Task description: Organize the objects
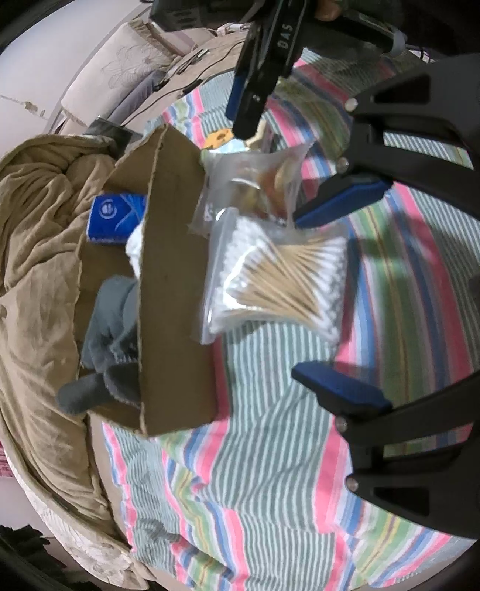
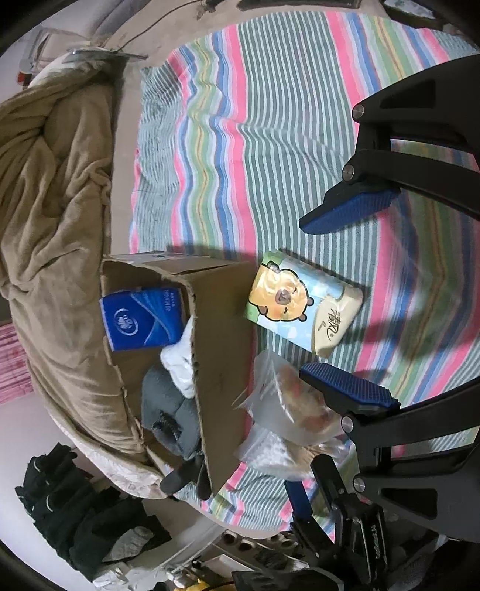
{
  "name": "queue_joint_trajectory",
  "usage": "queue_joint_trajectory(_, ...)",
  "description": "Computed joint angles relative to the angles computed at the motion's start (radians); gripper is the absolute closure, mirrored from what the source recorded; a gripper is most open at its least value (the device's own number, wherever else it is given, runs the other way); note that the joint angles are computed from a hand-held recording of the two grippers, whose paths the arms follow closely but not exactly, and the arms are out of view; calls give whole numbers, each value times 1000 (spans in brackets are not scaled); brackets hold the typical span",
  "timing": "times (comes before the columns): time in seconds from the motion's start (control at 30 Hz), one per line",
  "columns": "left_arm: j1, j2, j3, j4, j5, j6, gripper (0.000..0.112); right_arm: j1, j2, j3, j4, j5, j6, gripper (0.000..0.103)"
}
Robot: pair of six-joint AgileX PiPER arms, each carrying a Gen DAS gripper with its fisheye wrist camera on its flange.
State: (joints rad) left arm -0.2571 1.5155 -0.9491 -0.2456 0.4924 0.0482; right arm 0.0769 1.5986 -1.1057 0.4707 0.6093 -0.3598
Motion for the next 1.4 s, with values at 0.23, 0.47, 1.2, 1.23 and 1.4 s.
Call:
queue_joint_trajectory(0.23,-44,79,-45,134,-4,-115,35,7,55,-35,-18,1,31,28)
queue_joint_trajectory(0.47,-77,91,-41,227,-46,-166,46,26,74,-45,-10,-19,42,40)
queue_joint_trajectory(1.2,-26,-122,14,117,-2,-69,67,-8,-99,-16,-16,37,61,46)
queue_joint_trajectory(1.23,-26,-138,20,118,1,-72,67,-13,-110,-20,-13,44,56,48)
queue_joint_trajectory(1.4,-26,-192,3,115,34,-84,68,-24,-152,-42,-14,69,52,71)
